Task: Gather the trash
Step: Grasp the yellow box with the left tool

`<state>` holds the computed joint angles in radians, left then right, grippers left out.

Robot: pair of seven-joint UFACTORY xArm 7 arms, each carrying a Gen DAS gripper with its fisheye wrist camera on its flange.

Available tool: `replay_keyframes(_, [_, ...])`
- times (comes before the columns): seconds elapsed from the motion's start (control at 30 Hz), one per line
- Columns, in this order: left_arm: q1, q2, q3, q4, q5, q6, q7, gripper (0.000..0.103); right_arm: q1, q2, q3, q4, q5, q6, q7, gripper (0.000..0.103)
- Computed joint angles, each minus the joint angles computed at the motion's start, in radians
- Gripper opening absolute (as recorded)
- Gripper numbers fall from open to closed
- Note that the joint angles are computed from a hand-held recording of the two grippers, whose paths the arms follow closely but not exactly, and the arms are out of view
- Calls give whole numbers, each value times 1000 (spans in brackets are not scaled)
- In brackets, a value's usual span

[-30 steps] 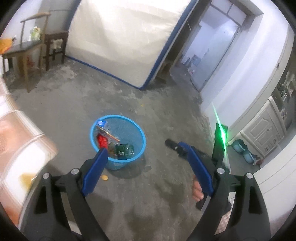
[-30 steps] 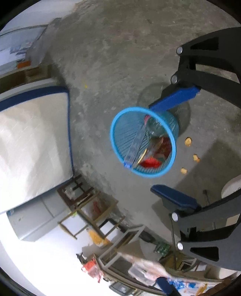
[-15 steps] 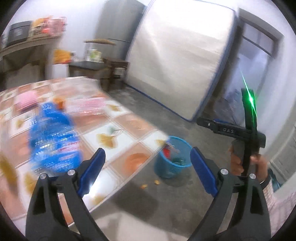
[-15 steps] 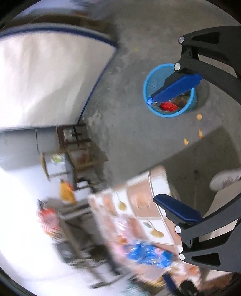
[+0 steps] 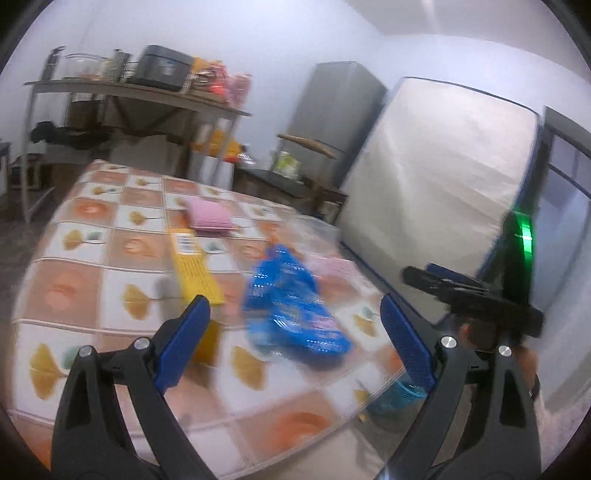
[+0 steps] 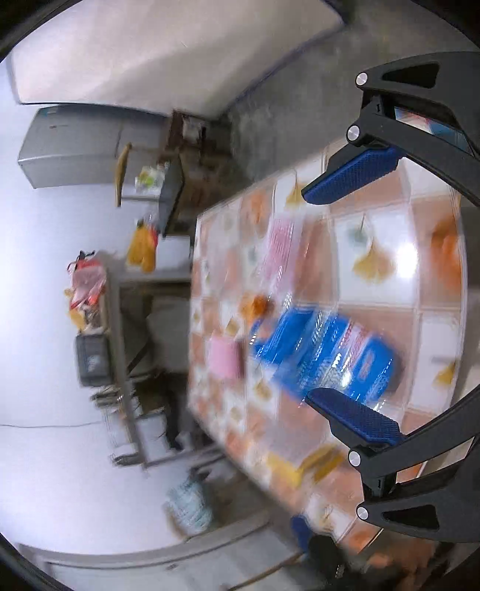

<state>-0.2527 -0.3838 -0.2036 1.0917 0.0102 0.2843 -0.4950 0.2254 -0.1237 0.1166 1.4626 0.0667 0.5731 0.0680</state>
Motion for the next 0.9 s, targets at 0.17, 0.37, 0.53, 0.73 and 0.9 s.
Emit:
replay_keyframes(0.17, [97,99,-39,129,124,180,-71,89,31,99,4,110,134,135,-25,97])
replay_keyframes(0.37, [92,200,-36,206,279,271,-174,89,27,209,12,251,174,318,-15,97])
replay_keyframes(0.53, [67,224,-2,216,307,276,-218,67,34,321,24,394,158,386,-44,97])
replay_keyframes(0.73, [49,222,29,199,255,265,-199,42,56,445,47,585,123,434,-206,97])
replay_keyframes(0.9, [53,214,28,186,272,263,-206,29,78,551,51,728,101,493,-326,97])
